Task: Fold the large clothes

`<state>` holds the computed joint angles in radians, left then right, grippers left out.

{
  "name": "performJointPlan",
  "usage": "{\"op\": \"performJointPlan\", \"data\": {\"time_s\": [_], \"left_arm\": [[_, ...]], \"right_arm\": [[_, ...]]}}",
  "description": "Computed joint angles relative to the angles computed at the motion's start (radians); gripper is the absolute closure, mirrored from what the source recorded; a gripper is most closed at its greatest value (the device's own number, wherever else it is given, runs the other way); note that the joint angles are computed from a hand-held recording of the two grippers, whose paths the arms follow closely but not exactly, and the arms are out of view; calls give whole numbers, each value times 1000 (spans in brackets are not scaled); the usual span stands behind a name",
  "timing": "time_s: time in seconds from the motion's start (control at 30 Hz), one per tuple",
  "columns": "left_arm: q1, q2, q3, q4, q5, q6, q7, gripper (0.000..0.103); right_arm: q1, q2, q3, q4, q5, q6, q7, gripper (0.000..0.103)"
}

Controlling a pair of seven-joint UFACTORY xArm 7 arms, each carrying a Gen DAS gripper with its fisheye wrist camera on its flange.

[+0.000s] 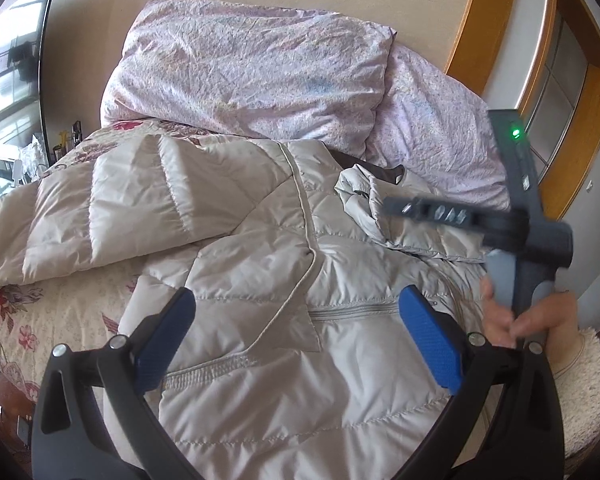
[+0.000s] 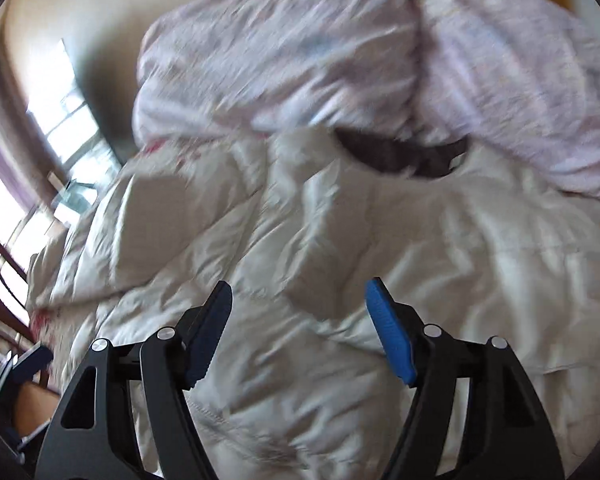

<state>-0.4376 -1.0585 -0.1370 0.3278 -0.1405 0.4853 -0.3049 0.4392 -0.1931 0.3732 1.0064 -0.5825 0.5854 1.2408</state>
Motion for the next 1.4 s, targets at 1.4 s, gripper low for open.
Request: {"op": "performJointPlan", "data": {"time_s": [1.4], "left_arm": [[566, 130, 314, 45, -25, 199, -21, 23]], "right_arm": [[46, 114, -80, 18, -199, 364, 318, 15]]}}
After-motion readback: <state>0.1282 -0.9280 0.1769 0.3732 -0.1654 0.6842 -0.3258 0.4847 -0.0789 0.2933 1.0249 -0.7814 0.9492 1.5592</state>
